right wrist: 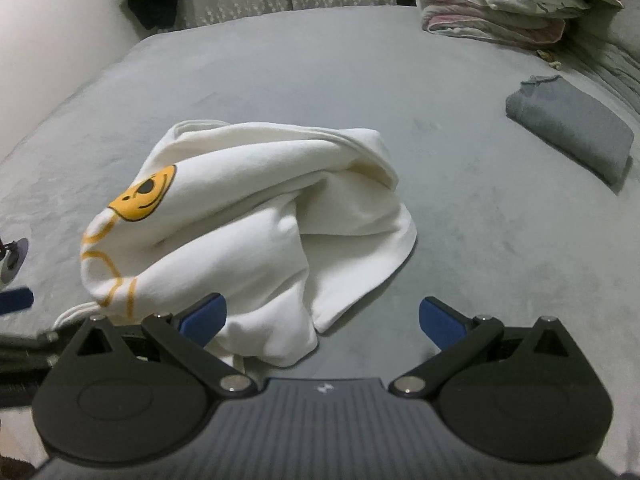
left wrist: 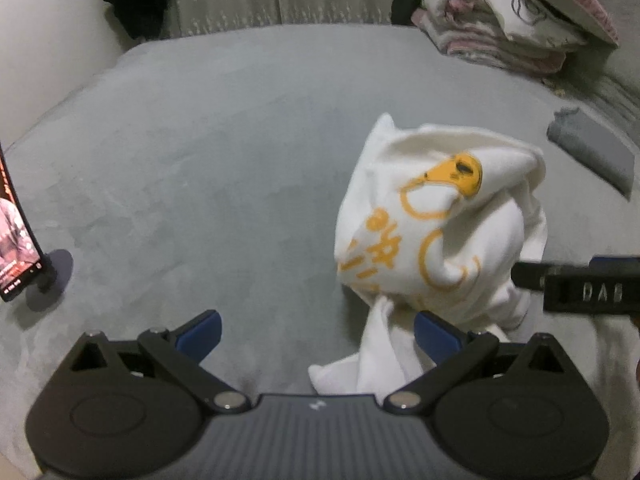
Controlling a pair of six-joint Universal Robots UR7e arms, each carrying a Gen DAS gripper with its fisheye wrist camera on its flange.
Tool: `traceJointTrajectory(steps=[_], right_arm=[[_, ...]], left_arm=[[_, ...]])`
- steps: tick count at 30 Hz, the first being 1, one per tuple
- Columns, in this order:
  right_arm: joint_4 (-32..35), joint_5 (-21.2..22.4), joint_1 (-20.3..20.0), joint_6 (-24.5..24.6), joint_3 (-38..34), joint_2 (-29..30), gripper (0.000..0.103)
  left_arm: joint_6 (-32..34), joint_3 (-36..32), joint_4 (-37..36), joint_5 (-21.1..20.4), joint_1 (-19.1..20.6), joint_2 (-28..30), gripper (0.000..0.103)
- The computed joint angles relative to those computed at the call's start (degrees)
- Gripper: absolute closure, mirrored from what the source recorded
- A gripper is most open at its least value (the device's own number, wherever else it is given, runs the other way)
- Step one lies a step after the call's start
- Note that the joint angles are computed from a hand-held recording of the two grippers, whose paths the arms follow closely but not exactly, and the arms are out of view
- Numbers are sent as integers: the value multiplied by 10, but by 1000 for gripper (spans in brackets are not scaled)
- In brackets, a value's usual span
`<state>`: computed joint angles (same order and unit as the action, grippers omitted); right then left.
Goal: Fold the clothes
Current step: 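Lower the right gripper onto the white sweatshirt and close on the fabric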
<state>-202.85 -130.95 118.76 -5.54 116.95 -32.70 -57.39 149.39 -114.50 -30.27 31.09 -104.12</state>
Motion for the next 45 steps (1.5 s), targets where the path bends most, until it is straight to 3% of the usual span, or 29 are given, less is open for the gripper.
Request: traceJointTrajectory(steps=[6, 14, 22, 30, 36, 38, 43, 45], right_arm=[[28, 1, -12, 15, -5, -1, 0], [87, 22, -36, 49, -11, -5, 0], [-32, 22, -36, -77, -2, 33, 0], [-67, 38, -38, -84, 9, 36, 0], [-70, 36, -33, -72, 4, 39, 0], [-67, 48, -33, -65, 8, 33, 10], [-66, 77, -24, -74, 21, 21, 52], [-68, 78, -16, -81, 23, 21, 60]], left_arm=[[13, 4, -14, -4, 14, 22, 0], [66, 12, -108, -43, 65, 41, 0], [111, 59, -213, -25, 64, 33, 0], [122, 81, -270, -12, 58, 45, 0], [123, 72, -257, -18, 56, 39, 0], [121, 67, -244, -25, 56, 25, 0], [136, 73, -263, -39, 46, -7, 1], [141, 80, -265, -36, 33, -25, 1]])
